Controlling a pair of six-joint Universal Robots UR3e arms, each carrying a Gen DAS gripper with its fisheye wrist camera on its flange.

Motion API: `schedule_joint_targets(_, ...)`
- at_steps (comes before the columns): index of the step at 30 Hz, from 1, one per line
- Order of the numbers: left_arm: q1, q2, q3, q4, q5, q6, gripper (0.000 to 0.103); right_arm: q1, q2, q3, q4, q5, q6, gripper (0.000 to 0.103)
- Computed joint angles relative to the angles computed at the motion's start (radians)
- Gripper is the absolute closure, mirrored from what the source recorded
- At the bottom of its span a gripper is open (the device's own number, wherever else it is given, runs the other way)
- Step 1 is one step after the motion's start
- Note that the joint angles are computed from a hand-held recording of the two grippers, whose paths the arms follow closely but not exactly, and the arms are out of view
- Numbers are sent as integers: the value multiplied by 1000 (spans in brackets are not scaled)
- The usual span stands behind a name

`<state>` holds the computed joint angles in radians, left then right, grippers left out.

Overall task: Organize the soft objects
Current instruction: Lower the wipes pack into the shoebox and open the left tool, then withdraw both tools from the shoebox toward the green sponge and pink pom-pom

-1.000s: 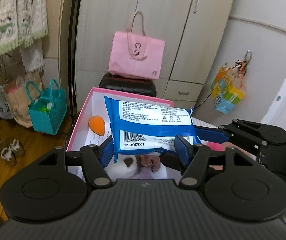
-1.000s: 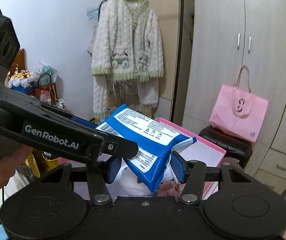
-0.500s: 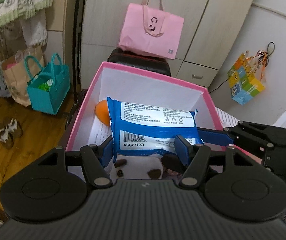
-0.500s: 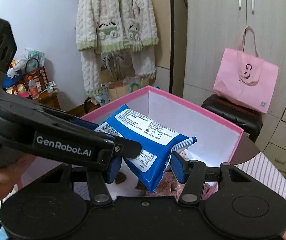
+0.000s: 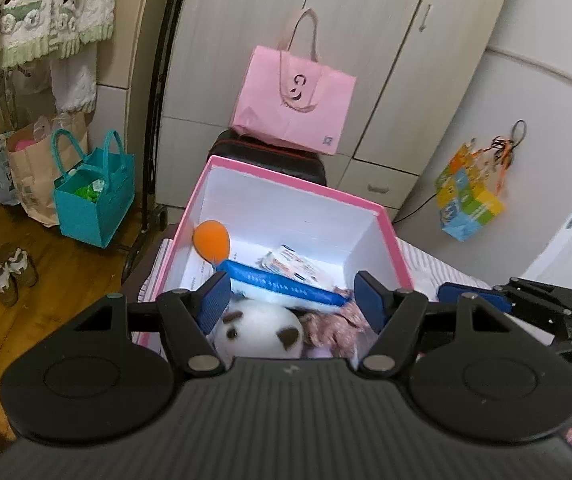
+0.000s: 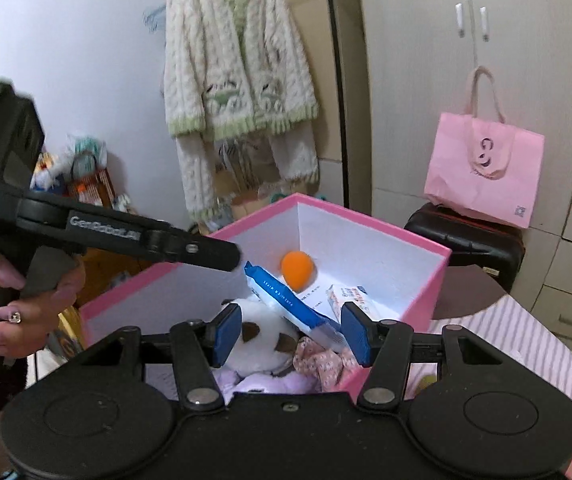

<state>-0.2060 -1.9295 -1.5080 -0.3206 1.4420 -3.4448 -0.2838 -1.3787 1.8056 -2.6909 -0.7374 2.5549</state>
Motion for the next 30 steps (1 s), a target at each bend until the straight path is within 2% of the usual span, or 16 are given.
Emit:
schedule_joint_targets(4, -29, 74, -73, 10, 30, 18, 36, -102, -126, 129, 37, 79, -69, 42)
schedule_joint_targets(10, -120, 157, -143, 39, 113, 26, 36, -235, -325, 263, 177, 130, -204, 42)
schedule_joint_targets(16, -228, 187, -167, 53, 187, -5, 36, -428, -530, 315, 558, 203, -480, 41)
schedule_joint_targets(23, -365, 109, -45, -5, 277, 15, 36, -701, -701, 329, 1043, 249, -853, 39)
schedule_joint_targets(30, -470, -45, 161, -102, 341, 32, 36, -858, -747, 312, 1267, 248, -1084, 38)
